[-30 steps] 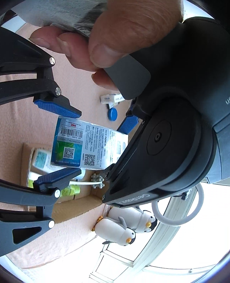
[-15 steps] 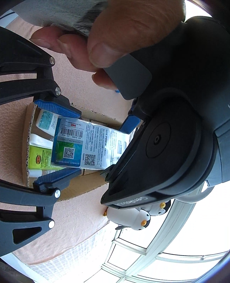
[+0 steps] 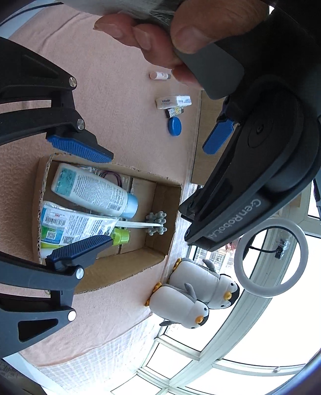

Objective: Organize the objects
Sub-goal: 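Release the card package and move the right gripper to the small white bottle, then close the right gripper on the small white COGI bottle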

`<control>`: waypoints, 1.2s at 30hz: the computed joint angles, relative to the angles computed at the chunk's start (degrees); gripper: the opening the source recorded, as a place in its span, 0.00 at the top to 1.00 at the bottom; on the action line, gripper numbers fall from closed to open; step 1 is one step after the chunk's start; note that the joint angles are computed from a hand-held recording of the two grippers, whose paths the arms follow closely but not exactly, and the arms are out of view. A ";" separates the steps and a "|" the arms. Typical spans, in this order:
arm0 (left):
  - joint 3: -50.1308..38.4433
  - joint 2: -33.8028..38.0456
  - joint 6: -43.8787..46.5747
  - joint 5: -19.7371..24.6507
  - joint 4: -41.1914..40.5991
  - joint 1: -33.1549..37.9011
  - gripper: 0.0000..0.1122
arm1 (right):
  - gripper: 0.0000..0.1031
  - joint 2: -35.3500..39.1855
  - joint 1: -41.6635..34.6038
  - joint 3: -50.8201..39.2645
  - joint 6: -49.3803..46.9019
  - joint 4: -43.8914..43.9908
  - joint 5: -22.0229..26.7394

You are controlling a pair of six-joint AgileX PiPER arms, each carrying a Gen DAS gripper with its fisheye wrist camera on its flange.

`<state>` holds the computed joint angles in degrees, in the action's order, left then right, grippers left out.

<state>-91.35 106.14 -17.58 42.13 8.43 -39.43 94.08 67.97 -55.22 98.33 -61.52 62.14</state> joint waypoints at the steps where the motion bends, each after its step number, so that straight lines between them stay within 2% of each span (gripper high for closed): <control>1: 1.74 -1.37 -0.19 -0.56 0.14 0.81 0.24 | 0.45 -1.09 -2.57 1.89 -0.47 -1.02 -2.23; 7: 13.16 -9.95 0.14 -4.53 -0.26 6.56 0.24 | 0.44 1.85 -0.06 -3.78 -3.81 0.31 -1.77; 12: 24.71 -17.71 6.32 -8.71 -3.01 15.10 0.22 | 0.41 5.45 1.04 -8.21 -5.42 1.57 -2.22; 13: 26.99 -19.40 6.50 -9.06 -2.56 17.49 0.22 | 0.41 6.44 0.40 -9.41 -6.32 2.91 -2.99; 15: 30.96 -22.32 10.97 -9.26 -6.58 24.47 0.22 | 0.34 7.76 -0.19 -11.18 -6.06 4.61 -5.49; 17: 34.51 -24.32 14.60 -9.58 -9.16 31.49 0.22 | 0.34 9.98 -1.80 -13.51 -8.11 6.97 -9.44; 22: 40.84 -26.79 29.14 -9.70 -18.10 48.40 0.21 | 0.34 17.54 -7.12 -22.31 -21.44 14.92 -18.11; 25: 43.14 -27.08 36.91 -9.36 -22.89 56.42 0.21 | 0.34 22.78 -9.30 -29.23 -30.07 20.30 -20.01; 29: 44.70 -27.22 45.71 -7.88 -29.46 64.44 0.21 | 0.34 31.18 -12.42 -40.79 -44.29 30.08 -20.50; 34: 46.13 -26.85 49.34 -7.47 -32.33 68.96 0.20 | 0.35 42.45 -15.33 -59.59 -57.57 36.11 -14.71; 36: 46.42 -26.43 49.93 -7.03 -32.72 70.13 0.20 | 0.42 46.24 -16.30 -66.72 -61.84 38.28 -12.19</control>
